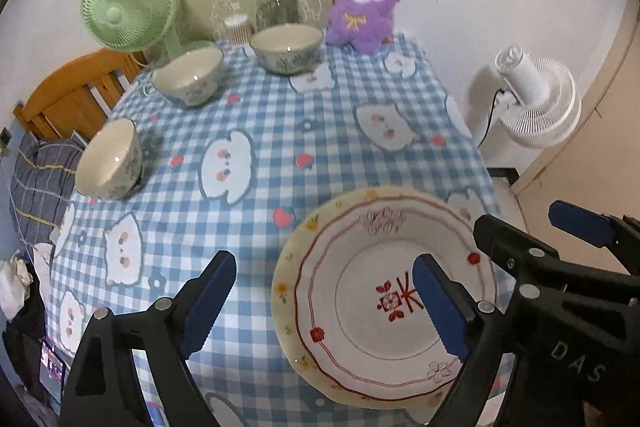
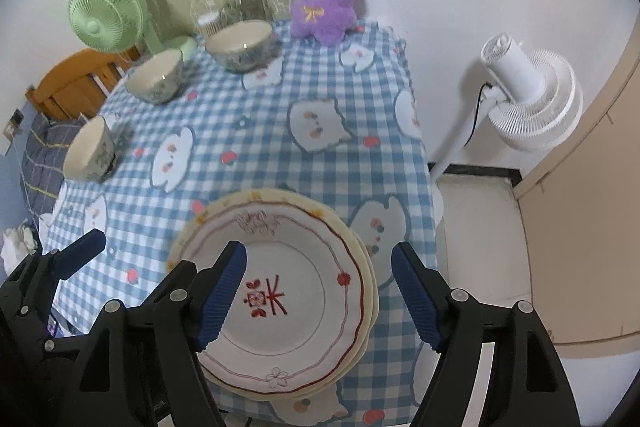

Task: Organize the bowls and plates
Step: 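Open both grippers and withdraw them from the plate stack, then move both grippers to the cream bowl near the table edge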

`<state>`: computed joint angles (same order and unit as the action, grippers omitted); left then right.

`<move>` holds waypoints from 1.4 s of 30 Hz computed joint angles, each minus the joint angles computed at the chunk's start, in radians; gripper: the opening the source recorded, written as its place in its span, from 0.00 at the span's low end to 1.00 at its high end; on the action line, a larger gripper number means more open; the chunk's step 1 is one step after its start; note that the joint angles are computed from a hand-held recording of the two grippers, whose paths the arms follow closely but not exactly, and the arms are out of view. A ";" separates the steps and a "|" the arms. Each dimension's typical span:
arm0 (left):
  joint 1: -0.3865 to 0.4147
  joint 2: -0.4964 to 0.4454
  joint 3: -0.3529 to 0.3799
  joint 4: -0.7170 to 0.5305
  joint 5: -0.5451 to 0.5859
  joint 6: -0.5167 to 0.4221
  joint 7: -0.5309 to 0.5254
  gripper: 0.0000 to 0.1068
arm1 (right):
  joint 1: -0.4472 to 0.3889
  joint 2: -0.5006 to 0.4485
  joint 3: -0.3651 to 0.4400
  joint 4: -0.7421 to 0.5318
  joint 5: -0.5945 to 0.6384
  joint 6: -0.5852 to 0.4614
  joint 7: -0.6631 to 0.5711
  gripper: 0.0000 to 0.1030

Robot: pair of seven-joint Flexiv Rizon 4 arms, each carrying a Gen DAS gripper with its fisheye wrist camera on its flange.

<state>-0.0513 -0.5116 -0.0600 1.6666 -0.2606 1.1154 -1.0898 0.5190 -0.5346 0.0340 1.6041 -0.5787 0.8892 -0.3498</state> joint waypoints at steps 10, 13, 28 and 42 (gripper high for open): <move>0.022 0.002 0.002 -0.057 0.008 -0.018 0.006 0.86 | 0.029 0.000 -0.019 -0.059 -0.042 -0.022 0.052 0.76; 0.052 0.002 -0.023 -0.073 -0.029 -0.034 0.060 0.86 | 0.046 -0.012 -0.027 -0.100 -0.057 -0.051 0.076 0.78; 0.142 -0.044 -0.050 -0.205 -0.162 -0.119 0.276 0.86 | 0.128 -0.149 -0.051 -0.406 -0.065 -0.250 0.119 0.79; 0.215 -0.171 -0.049 -0.419 -0.191 -0.228 0.367 0.85 | 0.193 -0.466 -0.104 -0.966 0.034 -0.470 0.012 0.79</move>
<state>0.1636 -0.6828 -0.1086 1.2480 -0.4511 0.8877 -0.7223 0.7119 -1.0006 -0.0698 0.6383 -0.5452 0.4197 -0.3379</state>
